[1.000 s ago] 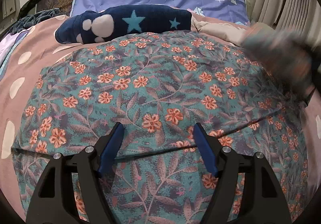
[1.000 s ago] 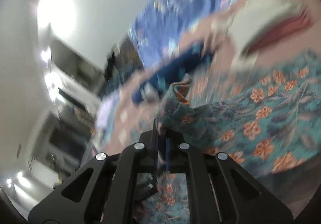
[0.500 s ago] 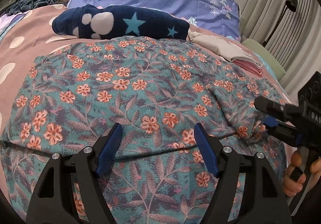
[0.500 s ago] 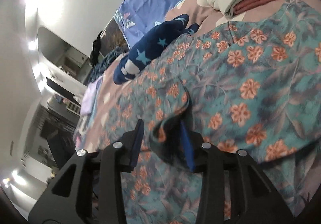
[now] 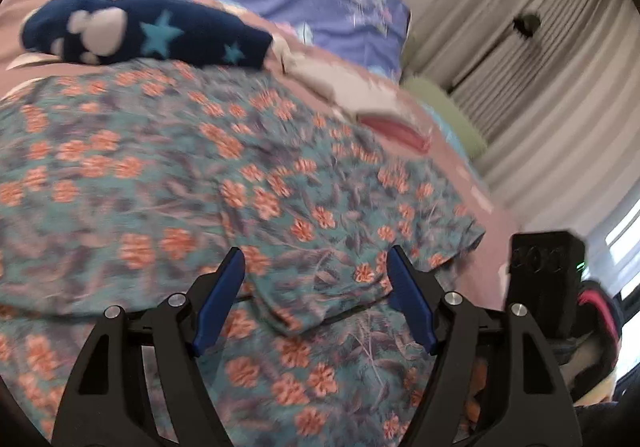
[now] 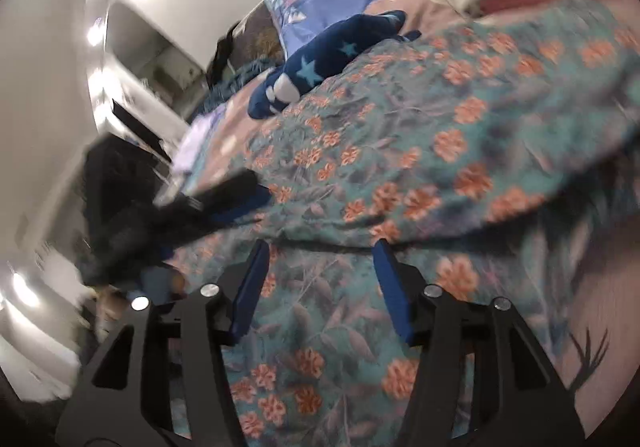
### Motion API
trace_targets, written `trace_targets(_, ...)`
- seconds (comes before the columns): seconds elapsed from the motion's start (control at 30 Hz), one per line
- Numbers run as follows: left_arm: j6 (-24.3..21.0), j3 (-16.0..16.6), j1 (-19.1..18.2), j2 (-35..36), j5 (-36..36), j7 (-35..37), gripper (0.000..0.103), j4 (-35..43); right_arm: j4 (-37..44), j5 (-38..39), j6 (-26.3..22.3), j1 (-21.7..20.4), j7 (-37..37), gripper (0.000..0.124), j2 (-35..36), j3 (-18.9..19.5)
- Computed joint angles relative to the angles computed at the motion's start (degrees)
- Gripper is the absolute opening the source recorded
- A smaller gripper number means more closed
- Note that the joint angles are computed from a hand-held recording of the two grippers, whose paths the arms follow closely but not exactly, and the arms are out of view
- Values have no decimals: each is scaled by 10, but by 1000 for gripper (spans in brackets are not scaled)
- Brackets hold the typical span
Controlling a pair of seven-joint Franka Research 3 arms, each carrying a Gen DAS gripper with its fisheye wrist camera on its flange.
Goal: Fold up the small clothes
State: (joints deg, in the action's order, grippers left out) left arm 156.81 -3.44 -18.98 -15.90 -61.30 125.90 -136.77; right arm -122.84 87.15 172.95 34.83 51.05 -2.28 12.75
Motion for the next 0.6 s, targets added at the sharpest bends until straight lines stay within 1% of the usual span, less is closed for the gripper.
trace_targets(0.03, 9, -21, 14, 14, 60, -54, 74, 6, 2, 39, 2, 0, -34, 54, -3, 0)
trace_targets(0.07, 18, -33, 22, 24, 106, -96, 73, 9, 2, 37, 7, 1, -35, 54, -3, 1)
trace_targets(0.1, 32, -38, 21, 27, 126, -114, 73, 9, -2, 11, 13, 3, -12, 54, -4, 3)
trace_targets(0.17, 41, -37, 16, 31, 153, -142, 72, 12, -7, -41, 27, 6, 26, 55, -2, 7)
trace_targets(0.23, 47, -39, 20, 38, 198, -181, 57, 17, -5, -64, 24, 8, 42, 55, 1, 5)
trace_targets(0.27, 48, -40, 24, 41, 225, -204, 41, 19, 0, -65, 21, 8, 42, 55, 7, 4)
trace_targets(0.3, 46, -39, 26, 45, 245, -222, 35, 22, 4, -59, 19, 8, 38, 55, 10, 3)
trace_targets(0.37, 46, -33, 24, 45, 258, -239, 35, 22, 7, -31, 13, 6, 14, 55, 10, 2)
trace_targets(0.4, 54, -43, 36, 42, 300, -278, 39, 18, 7, -24, 12, 6, 8, 55, 10, 2)
trace_targets(0.43, 62, -57, 55, 38, 358, -331, 43, 12, 7, -24, 10, 5, 8, 55, 10, 2)
trace_targets(0.47, 66, -62, 64, 36, 393, -363, 53, 9, 7, -25, 9, 4, 9, 55, 10, 2)
trace_targets(0.5, 68, -61, 67, 33, 415, -379, 55, 5, 3, -23, 7, 4, 7, 55, 5, 2)
trace_targets(0.57, 55, -33, 42, 36, 397, -359, 55, 9, -2, -24, 4, 3, 9, 55, 1, 2)
trace_targets(0.6, 48, -26, 34, 41, 393, -350, 55, 14, -2, -28, 5, 3, 11, 55, 2, 2)
